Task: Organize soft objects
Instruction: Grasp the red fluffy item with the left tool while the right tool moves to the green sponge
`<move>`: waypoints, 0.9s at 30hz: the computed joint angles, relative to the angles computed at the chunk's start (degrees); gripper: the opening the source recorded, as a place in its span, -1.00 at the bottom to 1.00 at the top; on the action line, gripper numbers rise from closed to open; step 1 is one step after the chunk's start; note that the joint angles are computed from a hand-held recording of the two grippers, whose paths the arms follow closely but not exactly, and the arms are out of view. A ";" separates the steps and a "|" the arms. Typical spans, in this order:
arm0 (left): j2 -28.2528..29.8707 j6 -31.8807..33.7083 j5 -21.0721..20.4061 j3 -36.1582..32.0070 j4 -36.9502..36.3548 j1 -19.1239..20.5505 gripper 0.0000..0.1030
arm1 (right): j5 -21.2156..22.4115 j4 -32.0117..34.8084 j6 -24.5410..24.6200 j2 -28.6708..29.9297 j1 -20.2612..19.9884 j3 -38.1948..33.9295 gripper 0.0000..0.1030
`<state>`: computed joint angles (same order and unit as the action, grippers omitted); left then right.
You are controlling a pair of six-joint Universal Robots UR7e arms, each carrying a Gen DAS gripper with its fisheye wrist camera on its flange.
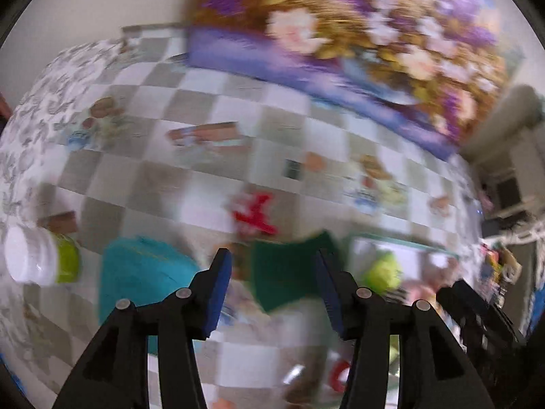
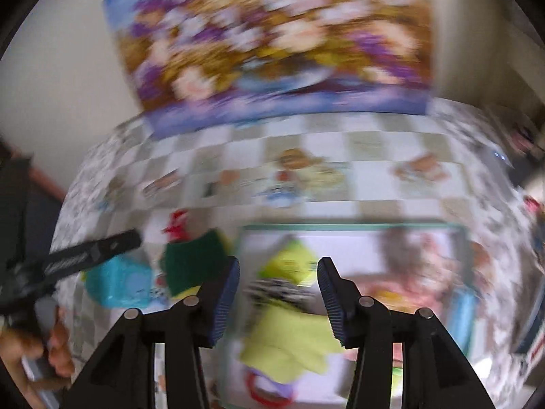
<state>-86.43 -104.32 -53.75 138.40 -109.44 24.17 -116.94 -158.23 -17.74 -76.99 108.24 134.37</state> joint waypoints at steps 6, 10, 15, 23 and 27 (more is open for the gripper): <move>0.73 9.56 -1.28 -0.10 -4.38 7.93 0.01 | 0.45 0.29 -0.20 9.35 2.30 -1.66 0.00; 5.20 14.52 -0.85 -2.36 -5.97 12.48 0.00 | -0.10 -2.80 -0.99 13.23 2.42 -2.22 0.00; 7.98 18.20 -1.12 -3.47 -8.21 16.07 0.00 | -0.49 -5.68 -3.79 17.17 1.56 -3.36 0.00; 11.28 23.52 -3.13 -3.21 -14.64 19.17 -0.38 | 0.09 -5.69 -3.66 17.69 -0.13 -3.73 0.00; 9.42 21.98 -2.26 -1.38 -15.07 17.68 -0.41 | 0.73 -4.97 -3.54 16.73 0.05 -3.46 0.00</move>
